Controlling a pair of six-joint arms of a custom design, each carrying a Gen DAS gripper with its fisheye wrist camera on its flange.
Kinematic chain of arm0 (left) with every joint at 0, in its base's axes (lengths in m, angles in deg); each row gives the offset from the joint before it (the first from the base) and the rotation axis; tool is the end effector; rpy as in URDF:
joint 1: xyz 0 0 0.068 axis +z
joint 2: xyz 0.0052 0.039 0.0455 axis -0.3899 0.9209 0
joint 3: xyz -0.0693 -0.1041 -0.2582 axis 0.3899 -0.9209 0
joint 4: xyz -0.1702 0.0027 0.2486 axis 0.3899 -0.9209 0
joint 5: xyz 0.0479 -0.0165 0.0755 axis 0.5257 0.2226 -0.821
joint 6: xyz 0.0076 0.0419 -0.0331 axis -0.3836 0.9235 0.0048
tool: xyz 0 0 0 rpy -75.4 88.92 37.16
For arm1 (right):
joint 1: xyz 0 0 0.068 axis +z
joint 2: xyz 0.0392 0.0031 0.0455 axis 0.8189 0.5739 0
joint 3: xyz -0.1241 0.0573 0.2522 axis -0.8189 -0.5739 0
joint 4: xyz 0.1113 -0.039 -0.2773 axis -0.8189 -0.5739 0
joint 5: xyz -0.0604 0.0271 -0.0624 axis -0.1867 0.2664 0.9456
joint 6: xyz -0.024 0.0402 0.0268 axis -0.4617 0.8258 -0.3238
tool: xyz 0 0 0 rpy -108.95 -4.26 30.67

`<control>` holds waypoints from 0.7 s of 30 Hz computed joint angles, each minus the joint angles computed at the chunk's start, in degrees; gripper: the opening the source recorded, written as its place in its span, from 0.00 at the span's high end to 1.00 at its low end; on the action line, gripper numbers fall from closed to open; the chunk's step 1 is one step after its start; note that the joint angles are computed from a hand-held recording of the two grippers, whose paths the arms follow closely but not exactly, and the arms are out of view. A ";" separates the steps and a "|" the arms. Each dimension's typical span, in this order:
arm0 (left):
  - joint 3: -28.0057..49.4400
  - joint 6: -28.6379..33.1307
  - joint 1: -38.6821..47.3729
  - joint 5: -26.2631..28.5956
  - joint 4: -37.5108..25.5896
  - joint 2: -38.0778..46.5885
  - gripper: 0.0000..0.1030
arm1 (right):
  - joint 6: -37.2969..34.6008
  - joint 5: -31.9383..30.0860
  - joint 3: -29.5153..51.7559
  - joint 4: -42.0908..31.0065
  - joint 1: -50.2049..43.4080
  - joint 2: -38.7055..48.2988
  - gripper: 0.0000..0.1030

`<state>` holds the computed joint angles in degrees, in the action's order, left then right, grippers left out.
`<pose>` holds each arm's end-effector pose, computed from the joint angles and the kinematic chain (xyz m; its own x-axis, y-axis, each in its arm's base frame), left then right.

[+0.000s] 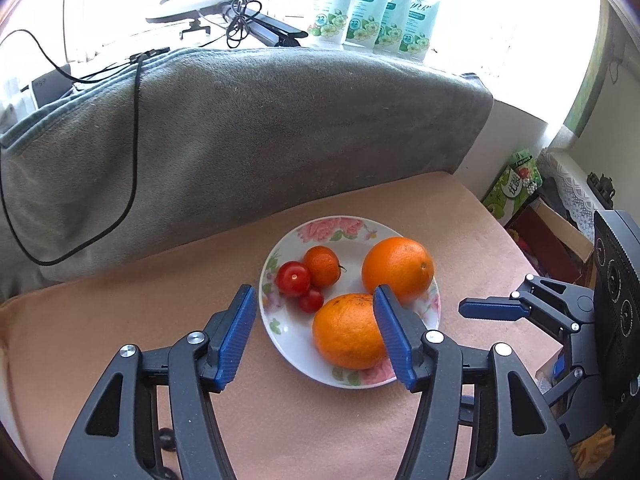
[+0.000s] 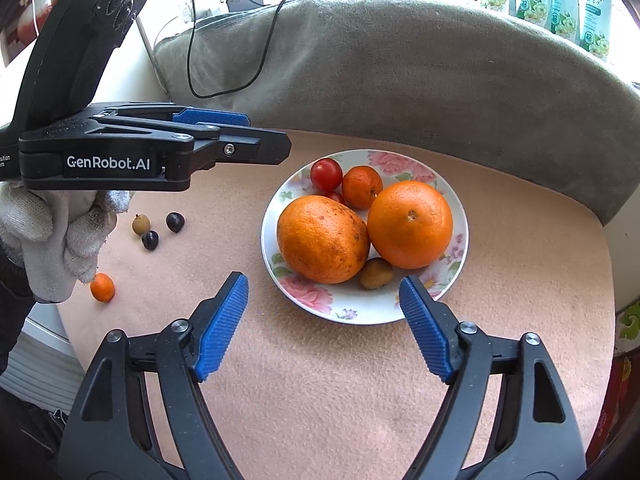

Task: Organize fruits
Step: 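Open both grippers to release the longan and tomato into the bowl, then move the right gripper toward a dark cherry while the left gripper approaches the leafy tangerine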

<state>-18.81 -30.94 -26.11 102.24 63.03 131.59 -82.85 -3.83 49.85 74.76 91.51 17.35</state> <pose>0.2197 -0.0199 0.1373 -0.7825 0.0914 -0.6158 0.2263 0.9633 -0.1445 0.2189 0.1694 0.1190 -0.6985 -0.4204 -0.5790 -0.6111 0.7715 0.1771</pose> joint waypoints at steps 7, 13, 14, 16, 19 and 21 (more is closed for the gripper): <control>-2.28 7.44 11.90 4.26 -8.30 -10.60 0.42 | 1.26 0.80 -0.99 0.12 3.50 -1.84 0.18; -2.34 17.45 29.31 11.00 -15.91 -16.56 0.42 | 2.60 0.94 -0.05 0.95 6.53 -1.38 0.18; -2.24 18.92 32.19 12.06 -16.74 -16.91 0.42 | 2.84 1.16 0.23 1.24 7.19 -1.09 0.18; -1.89 22.22 38.46 14.85 -18.41 -16.71 0.42 | 3.31 1.44 0.89 1.93 8.50 -0.26 0.18; -1.48 27.34 47.33 19.14 -21.70 -16.12 0.42 | 4.03 1.64 1.79 2.94 10.30 1.11 0.18; -1.39 31.83 53.27 21.34 -24.39 -16.14 0.42 | 4.56 2.12 2.65 3.22 11.44 2.23 0.18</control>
